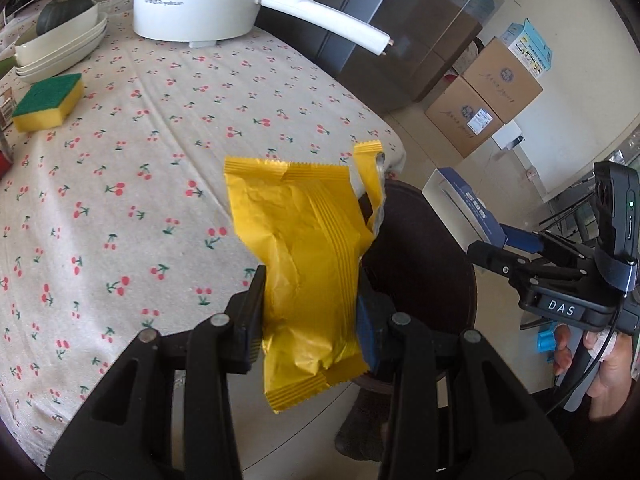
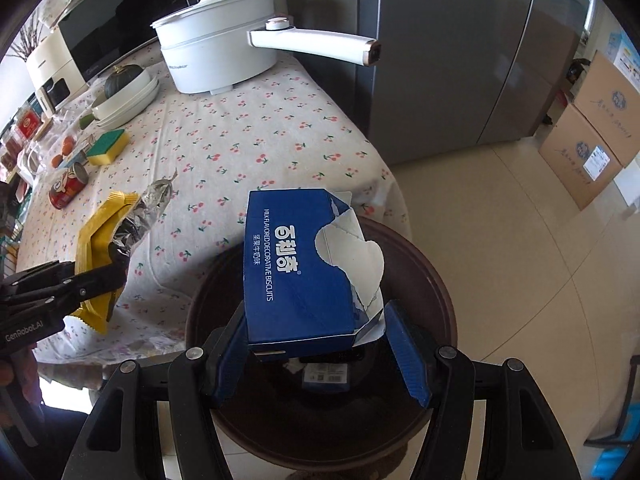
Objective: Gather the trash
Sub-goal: 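Carry yellow bag and blue box over the bin and release both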
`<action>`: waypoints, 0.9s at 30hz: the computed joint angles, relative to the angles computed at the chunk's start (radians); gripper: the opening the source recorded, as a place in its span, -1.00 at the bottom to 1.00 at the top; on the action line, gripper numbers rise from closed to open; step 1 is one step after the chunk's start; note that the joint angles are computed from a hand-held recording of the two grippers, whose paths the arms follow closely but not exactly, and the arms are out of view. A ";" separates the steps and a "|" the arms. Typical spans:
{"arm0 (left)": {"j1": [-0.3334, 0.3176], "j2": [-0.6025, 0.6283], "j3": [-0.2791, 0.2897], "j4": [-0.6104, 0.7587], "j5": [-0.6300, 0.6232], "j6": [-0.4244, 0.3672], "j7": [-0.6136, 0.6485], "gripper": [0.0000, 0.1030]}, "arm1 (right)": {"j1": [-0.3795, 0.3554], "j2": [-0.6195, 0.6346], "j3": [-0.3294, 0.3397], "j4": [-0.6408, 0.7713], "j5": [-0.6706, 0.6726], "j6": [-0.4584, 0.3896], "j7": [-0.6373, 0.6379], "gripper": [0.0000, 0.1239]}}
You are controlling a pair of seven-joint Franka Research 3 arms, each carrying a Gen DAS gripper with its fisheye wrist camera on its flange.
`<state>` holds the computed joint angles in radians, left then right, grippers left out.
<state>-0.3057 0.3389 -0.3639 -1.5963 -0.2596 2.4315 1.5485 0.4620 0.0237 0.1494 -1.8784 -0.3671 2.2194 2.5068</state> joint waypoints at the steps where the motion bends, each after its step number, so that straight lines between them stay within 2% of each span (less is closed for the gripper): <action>1: -0.005 0.011 -0.005 0.009 0.001 -0.002 0.006 -0.20 | 0.000 -0.012 -0.001 -0.015 0.001 -0.002 0.005 0.08; 6: -0.016 0.058 -0.027 0.042 -0.006 -0.007 0.042 -0.19 | -0.016 -0.065 0.006 -0.082 0.013 -0.005 0.016 0.08; 9: 0.010 0.090 -0.066 0.082 -0.089 -0.056 0.111 -0.09 | -0.028 -0.091 0.012 -0.112 0.019 -0.008 0.021 0.08; 10: 0.006 0.092 -0.063 0.086 -0.093 -0.064 0.110 0.05 | -0.033 -0.098 0.014 -0.119 0.022 -0.008 0.022 0.08; 11: -0.002 0.086 -0.054 0.082 -0.085 -0.056 0.104 0.29 | -0.037 -0.104 0.017 -0.127 0.024 -0.007 0.023 0.08; 13: -0.020 0.069 -0.038 0.066 -0.058 -0.024 0.088 0.54 | -0.044 -0.113 0.021 -0.138 0.029 -0.006 0.022 0.08; 18: -0.056 0.033 0.007 0.046 0.068 0.007 0.036 0.63 | -0.053 -0.114 0.029 -0.140 0.034 -0.003 0.013 0.08; 20: -0.072 0.023 0.028 0.042 0.139 0.009 0.003 0.85 | -0.054 -0.109 0.031 -0.134 0.034 -0.002 0.010 0.08; 21: -0.074 0.019 0.034 0.038 0.162 0.013 -0.008 0.89 | -0.053 -0.108 0.031 -0.133 0.033 -0.001 0.009 0.08; 23: -0.063 0.010 0.033 0.027 0.175 0.022 -0.014 0.91 | -0.052 -0.104 0.032 -0.129 0.037 0.002 0.007 0.10; 27: -0.050 -0.006 0.041 0.009 0.199 0.025 -0.044 0.93 | -0.049 -0.097 0.031 -0.125 0.047 0.017 -0.003 0.25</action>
